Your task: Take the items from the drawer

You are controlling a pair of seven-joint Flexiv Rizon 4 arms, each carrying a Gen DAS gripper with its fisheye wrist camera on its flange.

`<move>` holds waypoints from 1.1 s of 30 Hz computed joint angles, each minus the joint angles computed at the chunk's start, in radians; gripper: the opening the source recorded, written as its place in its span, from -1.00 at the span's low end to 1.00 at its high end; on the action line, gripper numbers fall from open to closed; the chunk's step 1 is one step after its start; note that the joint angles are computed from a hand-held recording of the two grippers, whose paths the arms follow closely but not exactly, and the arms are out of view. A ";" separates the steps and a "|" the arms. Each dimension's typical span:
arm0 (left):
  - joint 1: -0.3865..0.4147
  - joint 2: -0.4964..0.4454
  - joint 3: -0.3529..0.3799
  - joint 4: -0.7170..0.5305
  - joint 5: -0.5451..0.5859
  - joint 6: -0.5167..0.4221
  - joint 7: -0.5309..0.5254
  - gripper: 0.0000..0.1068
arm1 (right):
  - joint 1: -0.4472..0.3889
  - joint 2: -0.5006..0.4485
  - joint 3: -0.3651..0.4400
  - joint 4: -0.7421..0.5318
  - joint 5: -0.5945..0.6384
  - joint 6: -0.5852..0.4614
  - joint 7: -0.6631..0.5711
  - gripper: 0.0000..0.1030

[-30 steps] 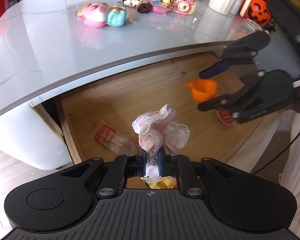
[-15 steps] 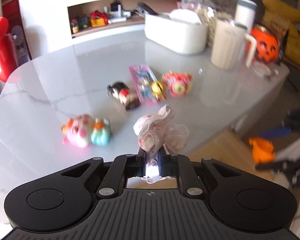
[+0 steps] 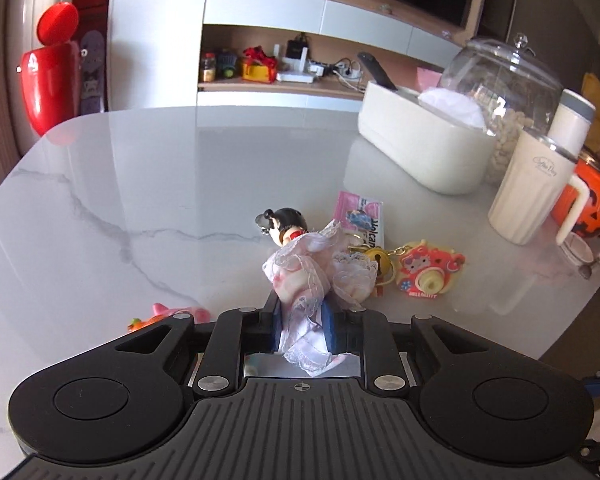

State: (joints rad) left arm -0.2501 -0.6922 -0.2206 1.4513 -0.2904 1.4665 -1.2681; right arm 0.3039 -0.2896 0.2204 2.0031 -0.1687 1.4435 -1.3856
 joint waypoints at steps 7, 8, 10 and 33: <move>0.192 0.073 -0.220 0.191 -0.016 0.077 0.107 -0.59 | 0.015 -0.017 -0.017 -0.021 -0.024 -0.027 0.034 0.09; 0.204 0.064 -0.242 0.200 -0.038 0.102 0.135 -0.59 | 0.017 -0.021 -0.016 -0.029 -0.023 -0.037 0.039 0.09; 0.233 0.048 -0.288 0.197 -0.042 0.125 0.161 -0.59 | 0.044 -0.025 -0.044 -0.039 -0.051 -0.055 0.079 0.09; 0.462 -0.071 -0.618 0.123 -0.321 -0.010 0.012 -0.57 | 0.174 -0.094 -0.172 -0.205 -0.409 -0.063 0.325 0.09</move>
State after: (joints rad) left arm 0.2120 -0.7635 -0.8382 1.5746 -0.6109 1.4567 -1.2557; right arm 0.4782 -0.3838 0.0480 1.7978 -0.5774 1.3807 -1.0603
